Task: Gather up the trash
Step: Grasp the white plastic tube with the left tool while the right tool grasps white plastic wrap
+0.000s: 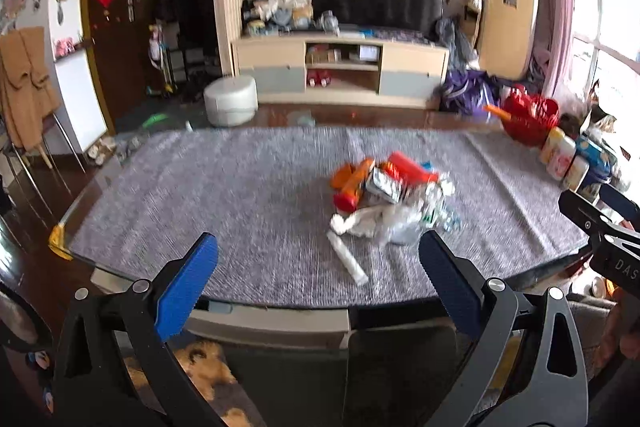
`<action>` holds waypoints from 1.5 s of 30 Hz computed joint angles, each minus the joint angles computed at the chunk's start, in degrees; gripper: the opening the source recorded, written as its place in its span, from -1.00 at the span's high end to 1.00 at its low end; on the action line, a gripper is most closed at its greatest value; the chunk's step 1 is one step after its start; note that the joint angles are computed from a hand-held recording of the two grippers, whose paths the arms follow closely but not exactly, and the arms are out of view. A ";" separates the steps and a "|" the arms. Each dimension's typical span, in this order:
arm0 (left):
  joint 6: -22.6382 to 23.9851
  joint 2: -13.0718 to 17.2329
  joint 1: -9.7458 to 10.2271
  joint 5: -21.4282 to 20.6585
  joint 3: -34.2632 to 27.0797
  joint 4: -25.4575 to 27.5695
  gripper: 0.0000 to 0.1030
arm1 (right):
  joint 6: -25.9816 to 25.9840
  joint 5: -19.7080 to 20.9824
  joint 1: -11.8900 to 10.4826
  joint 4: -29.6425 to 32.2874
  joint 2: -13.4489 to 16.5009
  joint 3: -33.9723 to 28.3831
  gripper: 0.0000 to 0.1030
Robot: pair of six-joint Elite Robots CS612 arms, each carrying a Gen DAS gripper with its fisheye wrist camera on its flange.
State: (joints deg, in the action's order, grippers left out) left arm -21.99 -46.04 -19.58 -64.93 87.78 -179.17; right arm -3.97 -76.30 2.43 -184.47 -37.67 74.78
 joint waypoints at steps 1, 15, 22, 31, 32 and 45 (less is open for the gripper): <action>-0.16 0.44 0.21 -0.96 -0.47 0.74 -0.84 | -0.08 0.15 0.11 1.02 0.32 -0.55 -0.94; -1.56 7.82 3.20 -11.52 -9.71 12.24 -0.41 | -0.16 2.83 0.70 14.32 6.09 -9.75 -0.69; -1.66 11.04 4.07 -15.34 -13.93 15.37 -0.08 | -1.32 6.37 1.23 19.31 8.34 -14.18 -0.34; -0.28 11.61 4.30 -12.94 -14.12 16.23 0.77 | -4.52 14.44 2.26 26.05 10.71 -18.78 0.11; -0.46 11.54 4.66 -14.38 -13.79 15.36 0.77 | -4.83 14.71 2.39 26.63 10.89 -19.17 0.20; 0.99 10.91 5.29 -16.27 -12.74 13.87 0.78 | -6.64 13.07 3.65 30.68 13.11 -23.24 0.77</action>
State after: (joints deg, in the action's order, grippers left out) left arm -21.00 -35.13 -14.29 -81.20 75.04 -165.30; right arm -10.61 -63.23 6.07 -153.80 -24.56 51.54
